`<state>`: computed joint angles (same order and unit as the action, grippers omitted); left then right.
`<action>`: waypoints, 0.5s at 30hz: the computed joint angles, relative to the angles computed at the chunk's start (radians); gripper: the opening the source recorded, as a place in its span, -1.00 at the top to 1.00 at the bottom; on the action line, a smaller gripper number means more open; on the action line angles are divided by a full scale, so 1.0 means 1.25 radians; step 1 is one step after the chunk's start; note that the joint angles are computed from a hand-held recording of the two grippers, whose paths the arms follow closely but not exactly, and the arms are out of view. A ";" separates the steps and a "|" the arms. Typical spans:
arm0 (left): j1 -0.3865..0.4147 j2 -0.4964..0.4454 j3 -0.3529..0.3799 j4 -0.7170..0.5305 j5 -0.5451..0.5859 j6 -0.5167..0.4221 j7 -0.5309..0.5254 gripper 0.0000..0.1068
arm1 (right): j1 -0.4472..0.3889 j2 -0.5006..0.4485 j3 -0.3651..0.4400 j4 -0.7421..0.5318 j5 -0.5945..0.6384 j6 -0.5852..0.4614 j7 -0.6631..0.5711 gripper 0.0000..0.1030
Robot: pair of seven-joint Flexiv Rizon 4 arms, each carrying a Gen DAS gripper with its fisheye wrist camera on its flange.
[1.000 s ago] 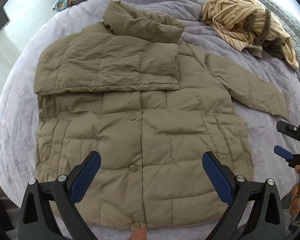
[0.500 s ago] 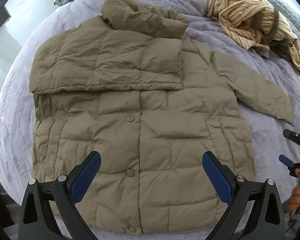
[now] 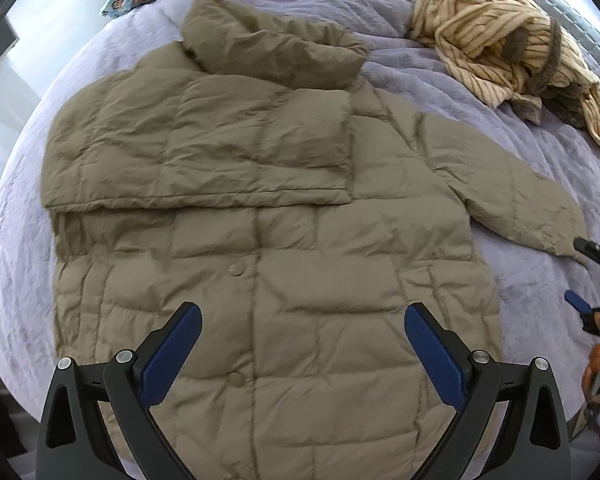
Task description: Fold large clothes
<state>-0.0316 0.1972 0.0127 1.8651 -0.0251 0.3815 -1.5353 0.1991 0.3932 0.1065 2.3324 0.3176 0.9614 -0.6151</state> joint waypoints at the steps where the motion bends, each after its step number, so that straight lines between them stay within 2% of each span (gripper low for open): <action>1: -0.002 -0.004 -0.004 -0.001 -0.002 0.000 -0.001 -0.90 | -0.002 -0.006 -0.009 0.001 0.006 0.005 -0.003 -1.00; 11: -0.023 -0.036 -0.019 -0.018 0.000 0.004 -0.012 -0.90 | -0.026 -0.084 -0.084 0.047 0.185 0.217 -0.020 -0.99; 15: -0.027 -0.042 -0.022 -0.024 0.013 0.001 -0.033 -0.90 | 0.003 -0.121 -0.127 0.033 0.344 0.300 -0.084 -0.99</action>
<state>-0.0653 0.1453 -0.0151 1.8356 -0.0088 0.3831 -1.5761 0.2025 0.2425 -0.0525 2.3740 0.7470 1.3368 -0.7201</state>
